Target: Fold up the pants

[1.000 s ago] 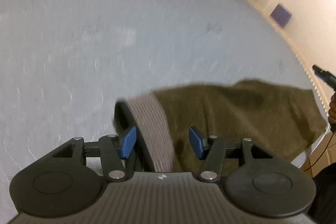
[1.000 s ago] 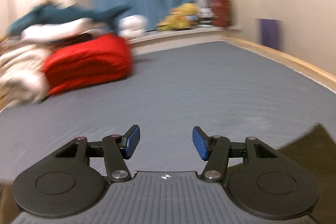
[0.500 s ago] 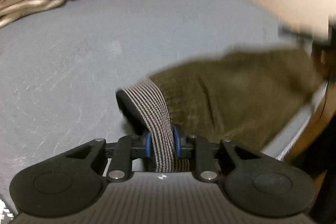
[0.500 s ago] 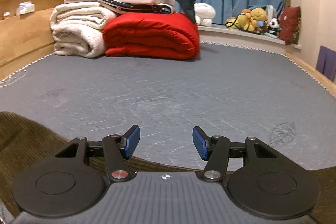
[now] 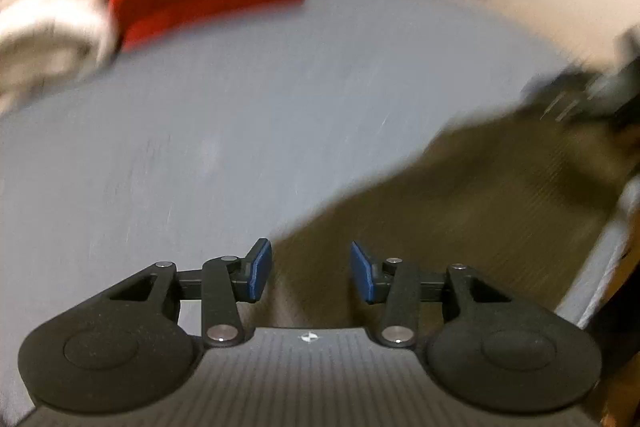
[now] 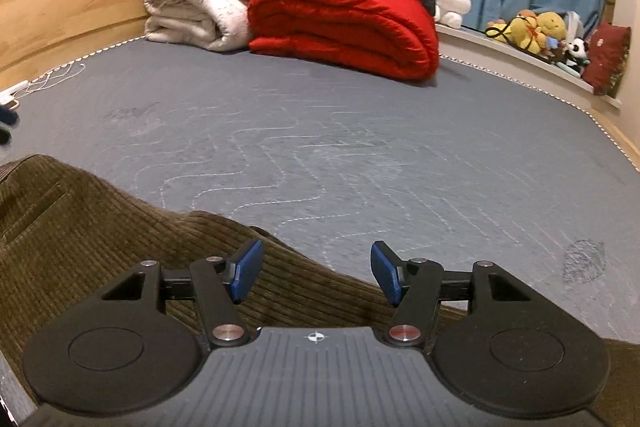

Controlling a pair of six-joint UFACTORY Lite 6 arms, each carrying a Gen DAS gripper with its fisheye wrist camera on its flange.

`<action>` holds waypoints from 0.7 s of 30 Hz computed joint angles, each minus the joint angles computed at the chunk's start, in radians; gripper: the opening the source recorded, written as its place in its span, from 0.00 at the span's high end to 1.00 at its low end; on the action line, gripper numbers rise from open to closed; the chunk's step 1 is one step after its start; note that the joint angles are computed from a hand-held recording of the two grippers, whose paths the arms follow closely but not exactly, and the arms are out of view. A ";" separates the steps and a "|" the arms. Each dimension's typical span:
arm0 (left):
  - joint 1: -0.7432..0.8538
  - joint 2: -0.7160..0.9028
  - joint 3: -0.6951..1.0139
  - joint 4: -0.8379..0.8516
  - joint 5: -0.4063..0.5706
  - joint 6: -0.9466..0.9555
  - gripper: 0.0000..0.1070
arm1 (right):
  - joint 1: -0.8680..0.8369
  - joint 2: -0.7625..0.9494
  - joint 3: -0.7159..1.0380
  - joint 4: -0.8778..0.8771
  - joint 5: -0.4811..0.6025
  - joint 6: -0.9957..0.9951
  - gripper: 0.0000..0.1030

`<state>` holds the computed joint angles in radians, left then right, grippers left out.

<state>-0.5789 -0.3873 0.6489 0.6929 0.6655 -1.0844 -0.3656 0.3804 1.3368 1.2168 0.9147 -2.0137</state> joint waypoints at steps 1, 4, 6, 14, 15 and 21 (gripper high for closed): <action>0.008 0.072 0.023 -0.040 0.058 0.040 0.53 | 0.008 0.001 0.004 -0.005 -0.004 0.009 0.39; -0.062 0.130 0.061 0.050 0.113 -0.056 0.56 | 0.020 0.018 0.022 -0.028 -0.031 0.017 0.39; -0.144 0.167 0.126 0.148 0.183 -0.136 0.57 | 0.021 0.023 0.030 -0.038 -0.061 0.023 0.39; -0.215 0.473 0.431 0.340 0.043 -0.304 0.57 | -0.062 0.097 0.165 -0.083 -0.063 0.155 0.39; -0.218 0.516 0.471 0.359 0.022 -0.307 0.60 | -0.076 0.102 0.181 -0.086 -0.061 0.166 0.39; -0.213 0.831 0.807 0.369 -0.103 -0.273 0.84 | -0.224 0.164 0.415 -0.123 0.063 0.343 0.39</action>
